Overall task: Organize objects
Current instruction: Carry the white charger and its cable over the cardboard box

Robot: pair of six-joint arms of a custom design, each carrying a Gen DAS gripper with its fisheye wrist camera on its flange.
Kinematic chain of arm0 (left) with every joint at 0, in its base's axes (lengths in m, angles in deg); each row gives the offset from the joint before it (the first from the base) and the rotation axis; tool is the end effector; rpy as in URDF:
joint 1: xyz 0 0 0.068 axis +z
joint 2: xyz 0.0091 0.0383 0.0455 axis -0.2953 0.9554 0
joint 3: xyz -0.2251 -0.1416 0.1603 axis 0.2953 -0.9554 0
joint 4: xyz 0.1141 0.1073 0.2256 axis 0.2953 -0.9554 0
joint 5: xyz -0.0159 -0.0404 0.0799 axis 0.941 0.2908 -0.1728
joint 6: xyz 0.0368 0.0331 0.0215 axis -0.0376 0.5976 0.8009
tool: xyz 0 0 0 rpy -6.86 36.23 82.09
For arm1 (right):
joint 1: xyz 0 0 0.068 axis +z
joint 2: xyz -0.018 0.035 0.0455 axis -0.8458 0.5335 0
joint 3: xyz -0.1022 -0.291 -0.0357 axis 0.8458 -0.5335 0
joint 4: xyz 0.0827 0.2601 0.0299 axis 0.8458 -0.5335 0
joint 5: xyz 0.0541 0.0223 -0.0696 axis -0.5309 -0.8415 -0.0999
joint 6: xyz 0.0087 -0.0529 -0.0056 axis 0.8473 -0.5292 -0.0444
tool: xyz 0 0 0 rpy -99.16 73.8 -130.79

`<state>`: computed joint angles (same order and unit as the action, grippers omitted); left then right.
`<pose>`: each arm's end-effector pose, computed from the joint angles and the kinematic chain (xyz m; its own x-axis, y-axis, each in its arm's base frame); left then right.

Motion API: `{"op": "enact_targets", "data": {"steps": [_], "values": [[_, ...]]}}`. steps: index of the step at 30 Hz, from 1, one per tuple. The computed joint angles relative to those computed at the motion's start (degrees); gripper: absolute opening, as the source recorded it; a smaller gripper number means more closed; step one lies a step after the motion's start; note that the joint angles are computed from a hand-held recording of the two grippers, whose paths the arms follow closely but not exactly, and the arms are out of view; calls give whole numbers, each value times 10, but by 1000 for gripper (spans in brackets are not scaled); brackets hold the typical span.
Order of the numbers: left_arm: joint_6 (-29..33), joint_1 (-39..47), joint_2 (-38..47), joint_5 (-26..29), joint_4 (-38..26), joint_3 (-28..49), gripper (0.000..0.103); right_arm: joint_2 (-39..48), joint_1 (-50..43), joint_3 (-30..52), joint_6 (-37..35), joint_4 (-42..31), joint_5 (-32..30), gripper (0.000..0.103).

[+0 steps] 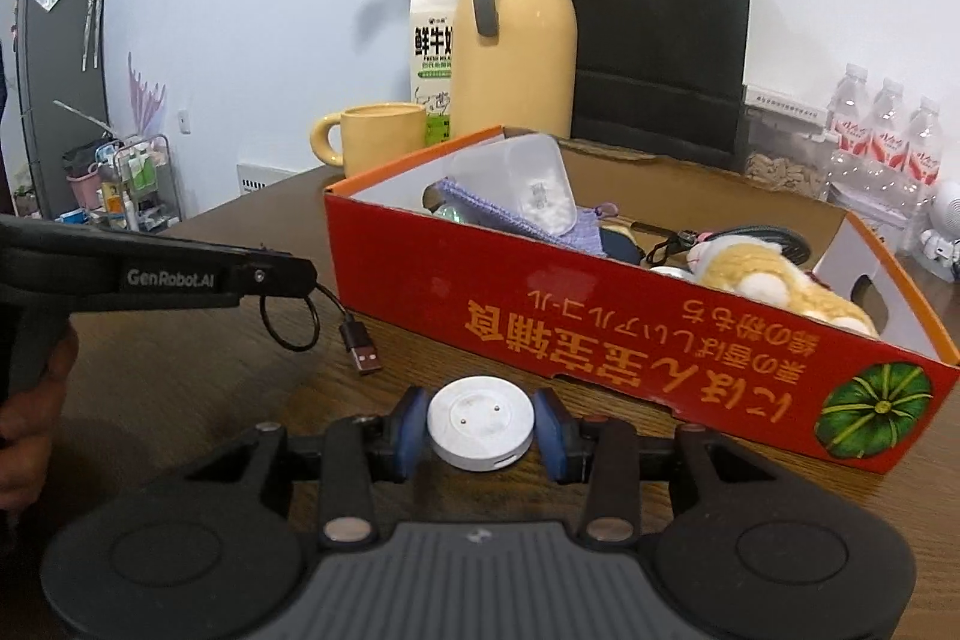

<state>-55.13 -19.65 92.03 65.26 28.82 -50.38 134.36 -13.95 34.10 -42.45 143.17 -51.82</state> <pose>0.3019 -0.0307 0.0419 -0.4765 0.1541 -0.8656 0.5291 0.8366 -0.1423 0.2051 0.1681 0.0202 -0.5369 -0.0246 -0.8433 -0.0149 0.9997 -0.0196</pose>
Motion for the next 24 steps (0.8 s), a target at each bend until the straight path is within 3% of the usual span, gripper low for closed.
{"op": "enact_targets", "data": {"steps": [14,24], "values": [[-8,-19,-40,8,63,-67,9,-11,41,-68,35,70,60,38],[-30,-74,-106,-6,72,-86,9,-33,26,-114,-6,149,82,38]]}}
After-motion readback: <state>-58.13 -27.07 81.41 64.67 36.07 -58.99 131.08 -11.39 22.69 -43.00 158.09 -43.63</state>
